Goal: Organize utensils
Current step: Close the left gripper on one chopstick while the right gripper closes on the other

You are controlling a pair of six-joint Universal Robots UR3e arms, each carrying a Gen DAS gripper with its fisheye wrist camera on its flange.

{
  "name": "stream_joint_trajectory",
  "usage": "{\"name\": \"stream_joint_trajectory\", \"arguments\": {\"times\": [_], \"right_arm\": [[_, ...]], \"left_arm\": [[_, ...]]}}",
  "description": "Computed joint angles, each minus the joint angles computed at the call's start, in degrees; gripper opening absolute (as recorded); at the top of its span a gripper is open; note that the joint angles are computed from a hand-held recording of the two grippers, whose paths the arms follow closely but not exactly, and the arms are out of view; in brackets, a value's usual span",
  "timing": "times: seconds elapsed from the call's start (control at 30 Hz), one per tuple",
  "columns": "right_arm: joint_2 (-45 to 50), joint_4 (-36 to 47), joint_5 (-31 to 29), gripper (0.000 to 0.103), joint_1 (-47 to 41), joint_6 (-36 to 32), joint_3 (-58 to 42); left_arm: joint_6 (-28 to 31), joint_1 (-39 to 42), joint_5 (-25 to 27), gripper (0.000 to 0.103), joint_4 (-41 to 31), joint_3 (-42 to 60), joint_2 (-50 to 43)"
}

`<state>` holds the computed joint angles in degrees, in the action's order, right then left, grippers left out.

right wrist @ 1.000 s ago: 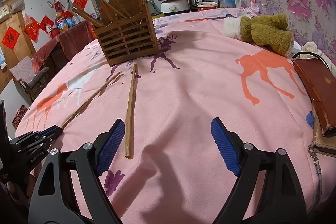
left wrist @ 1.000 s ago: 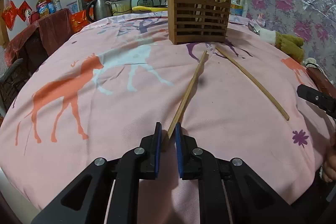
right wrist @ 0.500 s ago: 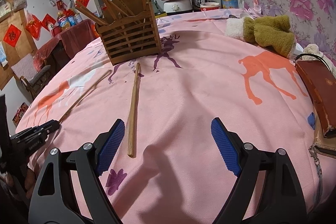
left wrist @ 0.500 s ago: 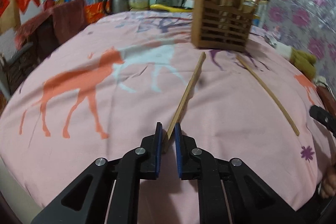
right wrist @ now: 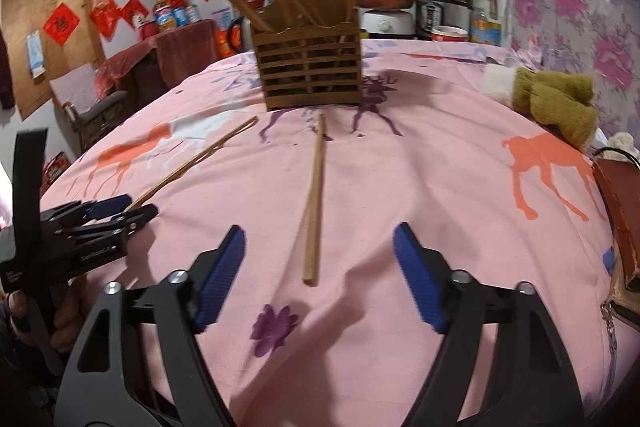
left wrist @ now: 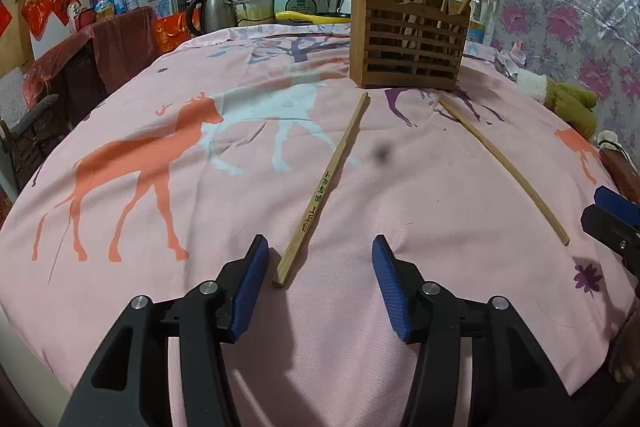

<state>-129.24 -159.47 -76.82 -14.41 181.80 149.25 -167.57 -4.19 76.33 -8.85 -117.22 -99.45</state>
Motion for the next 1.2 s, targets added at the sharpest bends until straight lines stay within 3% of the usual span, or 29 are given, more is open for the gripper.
{"name": "stream_joint_trajectory", "arguments": {"times": [0.2, 0.47, 0.6, 0.77, 1.03, 1.2], "right_arm": [[0.49, 0.79, 1.22, 0.05, 0.09, -0.97, -0.34], [2.37, 3.27, 2.35, 0.041, -0.43, -2.14, -1.34], [6.91, 3.75, -0.68, 0.033, 1.59, -1.7, -2.91], [7.41, 3.36, -1.99, 0.031, 2.69, -1.56, -2.99], [6.02, 4.61, -1.43, 0.031, 1.98, -1.84, -2.71], [5.99, 4.57, -1.36, 0.031, 1.96, -1.88, -2.66]], "left_arm": [[-0.22, 0.13, -0.48, 0.055, -0.59, 0.26, 0.03], [-0.75, 2.62, -3.56, 0.055, -2.96, 0.51, 1.01], [-0.61, 3.22, -4.3, 0.054, -3.41, 0.32, 1.37], [0.19, 4.06, -6.07, 0.039, -4.14, -0.31, 2.15], [1.76, 3.54, -6.25, 0.039, -3.97, -2.32, 3.82], [1.36, 3.95, -6.49, 0.032, -4.1, -2.17, 3.72]]}}
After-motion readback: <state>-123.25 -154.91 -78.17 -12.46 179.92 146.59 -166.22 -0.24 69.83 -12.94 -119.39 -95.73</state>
